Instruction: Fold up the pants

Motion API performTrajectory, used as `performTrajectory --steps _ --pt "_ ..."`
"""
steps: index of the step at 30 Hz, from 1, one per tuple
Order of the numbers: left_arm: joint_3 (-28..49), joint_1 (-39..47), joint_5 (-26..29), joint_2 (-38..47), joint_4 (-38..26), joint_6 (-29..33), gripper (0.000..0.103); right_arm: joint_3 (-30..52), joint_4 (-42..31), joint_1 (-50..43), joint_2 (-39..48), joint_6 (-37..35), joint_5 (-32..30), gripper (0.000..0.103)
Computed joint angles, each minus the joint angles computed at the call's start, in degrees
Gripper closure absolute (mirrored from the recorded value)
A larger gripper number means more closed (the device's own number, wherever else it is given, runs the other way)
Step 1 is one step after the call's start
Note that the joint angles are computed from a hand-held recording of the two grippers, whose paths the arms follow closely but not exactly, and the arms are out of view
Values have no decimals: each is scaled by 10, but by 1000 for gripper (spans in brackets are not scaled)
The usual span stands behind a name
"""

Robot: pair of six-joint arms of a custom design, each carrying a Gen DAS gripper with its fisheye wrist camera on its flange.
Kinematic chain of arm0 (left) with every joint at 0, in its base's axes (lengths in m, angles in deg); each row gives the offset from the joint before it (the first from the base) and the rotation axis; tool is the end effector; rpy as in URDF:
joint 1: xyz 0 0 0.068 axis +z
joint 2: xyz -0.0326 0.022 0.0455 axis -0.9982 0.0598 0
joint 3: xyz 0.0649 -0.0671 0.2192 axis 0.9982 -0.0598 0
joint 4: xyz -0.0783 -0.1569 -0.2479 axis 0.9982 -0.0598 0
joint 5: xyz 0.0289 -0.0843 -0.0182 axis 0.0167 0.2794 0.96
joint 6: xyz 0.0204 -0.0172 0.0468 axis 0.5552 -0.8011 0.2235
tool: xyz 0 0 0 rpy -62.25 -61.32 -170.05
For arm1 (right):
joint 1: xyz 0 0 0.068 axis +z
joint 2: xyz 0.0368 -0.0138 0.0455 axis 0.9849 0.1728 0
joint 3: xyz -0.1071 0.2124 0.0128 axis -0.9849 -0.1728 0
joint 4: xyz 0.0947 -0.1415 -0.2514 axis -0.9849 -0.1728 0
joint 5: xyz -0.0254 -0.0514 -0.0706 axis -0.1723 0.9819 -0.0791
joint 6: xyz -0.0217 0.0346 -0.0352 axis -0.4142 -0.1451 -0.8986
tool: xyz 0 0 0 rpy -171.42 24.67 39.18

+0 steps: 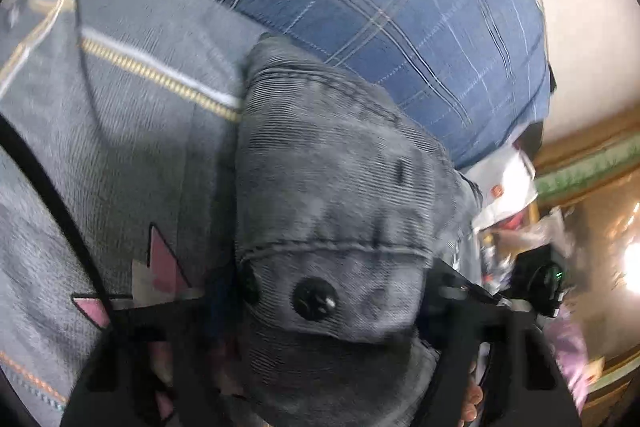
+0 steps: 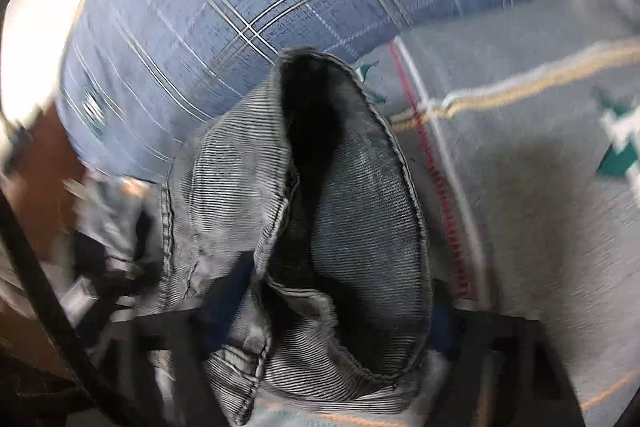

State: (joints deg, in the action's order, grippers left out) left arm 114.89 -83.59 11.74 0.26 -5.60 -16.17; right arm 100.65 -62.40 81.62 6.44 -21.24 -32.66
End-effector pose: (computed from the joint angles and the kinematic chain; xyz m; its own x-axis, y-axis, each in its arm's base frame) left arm 0.2563 -0.0135 0.1923 -0.9389 0.1727 -0.2978 0.3369 0.6393 -0.6913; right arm 0.0991 0.0071 0.2375 -0.6777 0.6246 -0.3879 0.4458 0.7686 0.4587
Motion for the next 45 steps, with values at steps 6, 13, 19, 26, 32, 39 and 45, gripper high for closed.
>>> performTrajectory --steps 6,13,19,26,32,39,45 --pt "-14 2 -30 -146 -15 3 66 72 2 280 71 131 219 75" --pt "26 101 -7 -208 -122 111 66 142 -16 488 135 250 346 76" --pt "41 231 0 -194 -205 226 66 190 22 575 227 296 389 76" --pt "85 197 -12 -148 -136 159 66 211 108 452 267 171 314 76" --pt "4 114 -104 -131 29 65 64 100 200 291 229 95 161 76" --pt "-41 64 -231 -92 129 -18 12 4 253 221 222 127 76 38" --pt "-132 47 -294 -250 179 -8 12 37 212 289 227 151 145 32"
